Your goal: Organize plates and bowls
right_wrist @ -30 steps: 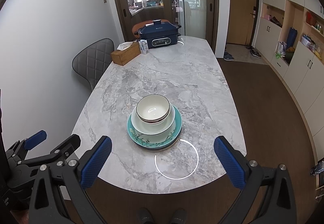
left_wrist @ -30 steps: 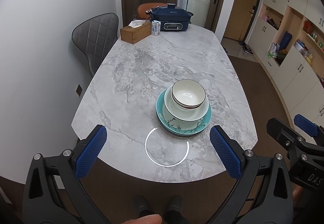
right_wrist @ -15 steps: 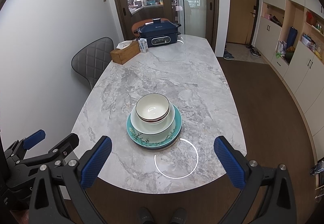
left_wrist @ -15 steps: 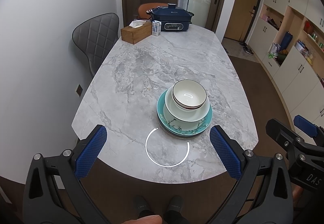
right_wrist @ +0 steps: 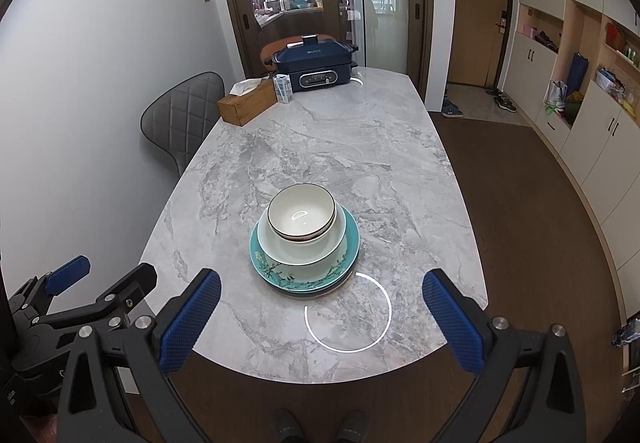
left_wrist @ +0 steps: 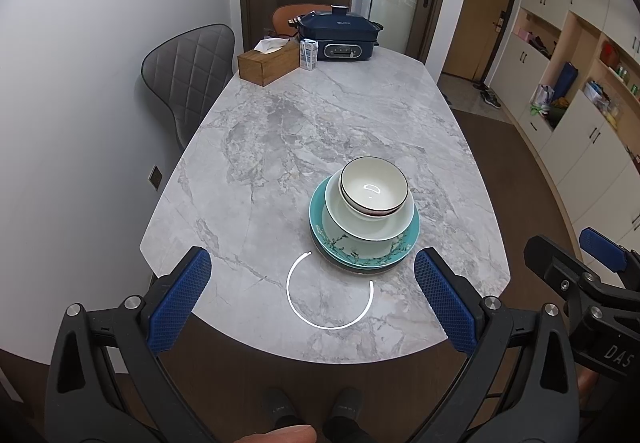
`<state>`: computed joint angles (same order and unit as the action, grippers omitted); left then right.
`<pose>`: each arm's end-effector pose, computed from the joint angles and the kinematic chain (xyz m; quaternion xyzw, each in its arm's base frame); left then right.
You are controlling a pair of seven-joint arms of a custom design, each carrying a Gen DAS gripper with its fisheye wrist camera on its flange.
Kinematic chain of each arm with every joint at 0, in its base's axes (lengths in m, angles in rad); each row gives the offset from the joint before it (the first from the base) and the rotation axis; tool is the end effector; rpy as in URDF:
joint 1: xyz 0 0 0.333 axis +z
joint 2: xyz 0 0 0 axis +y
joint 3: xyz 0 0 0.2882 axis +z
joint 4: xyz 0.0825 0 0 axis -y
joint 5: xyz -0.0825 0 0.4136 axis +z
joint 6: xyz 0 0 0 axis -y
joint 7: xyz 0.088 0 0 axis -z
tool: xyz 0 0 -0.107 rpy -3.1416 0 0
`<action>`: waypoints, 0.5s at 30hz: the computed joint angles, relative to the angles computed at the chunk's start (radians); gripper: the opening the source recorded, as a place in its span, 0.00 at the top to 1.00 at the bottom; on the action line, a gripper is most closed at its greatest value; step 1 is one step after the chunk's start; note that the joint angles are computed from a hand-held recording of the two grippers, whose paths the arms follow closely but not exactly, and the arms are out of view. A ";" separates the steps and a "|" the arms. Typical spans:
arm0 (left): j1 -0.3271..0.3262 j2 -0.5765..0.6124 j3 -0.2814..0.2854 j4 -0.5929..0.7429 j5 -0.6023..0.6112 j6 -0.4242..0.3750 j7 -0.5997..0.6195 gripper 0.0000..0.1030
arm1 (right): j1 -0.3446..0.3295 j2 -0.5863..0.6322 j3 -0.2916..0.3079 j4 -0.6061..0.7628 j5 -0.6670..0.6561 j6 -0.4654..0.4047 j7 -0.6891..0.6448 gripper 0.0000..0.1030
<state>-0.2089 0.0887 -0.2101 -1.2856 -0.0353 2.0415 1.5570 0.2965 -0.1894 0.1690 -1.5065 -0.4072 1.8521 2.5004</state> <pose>0.5796 -0.2514 0.7460 -0.5245 0.7851 -0.2906 0.1549 0.4875 0.2240 0.7736 -0.4997 0.7980 -0.2392 0.2371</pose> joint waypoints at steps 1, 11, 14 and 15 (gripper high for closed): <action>0.000 0.000 0.000 0.000 -0.001 0.000 0.001 0.00 | 0.000 -0.001 0.000 -0.001 0.000 0.001 0.000 0.00; -0.004 0.008 0.001 -0.007 0.022 0.016 -0.016 0.00 | 0.001 -0.003 -0.001 -0.008 0.005 0.003 0.002 0.00; -0.003 0.010 0.001 -0.008 0.018 0.017 -0.010 0.00 | 0.001 -0.015 -0.001 -0.030 0.009 0.012 0.007 0.00; -0.003 0.009 0.001 -0.010 0.018 0.019 -0.011 0.00 | 0.000 -0.020 0.000 -0.039 0.011 0.016 0.009 0.00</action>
<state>-0.2118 0.0979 -0.2094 -1.2957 -0.0172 2.0601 1.5464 0.2970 -0.2098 0.1689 -1.5456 -0.3963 1.8678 2.5099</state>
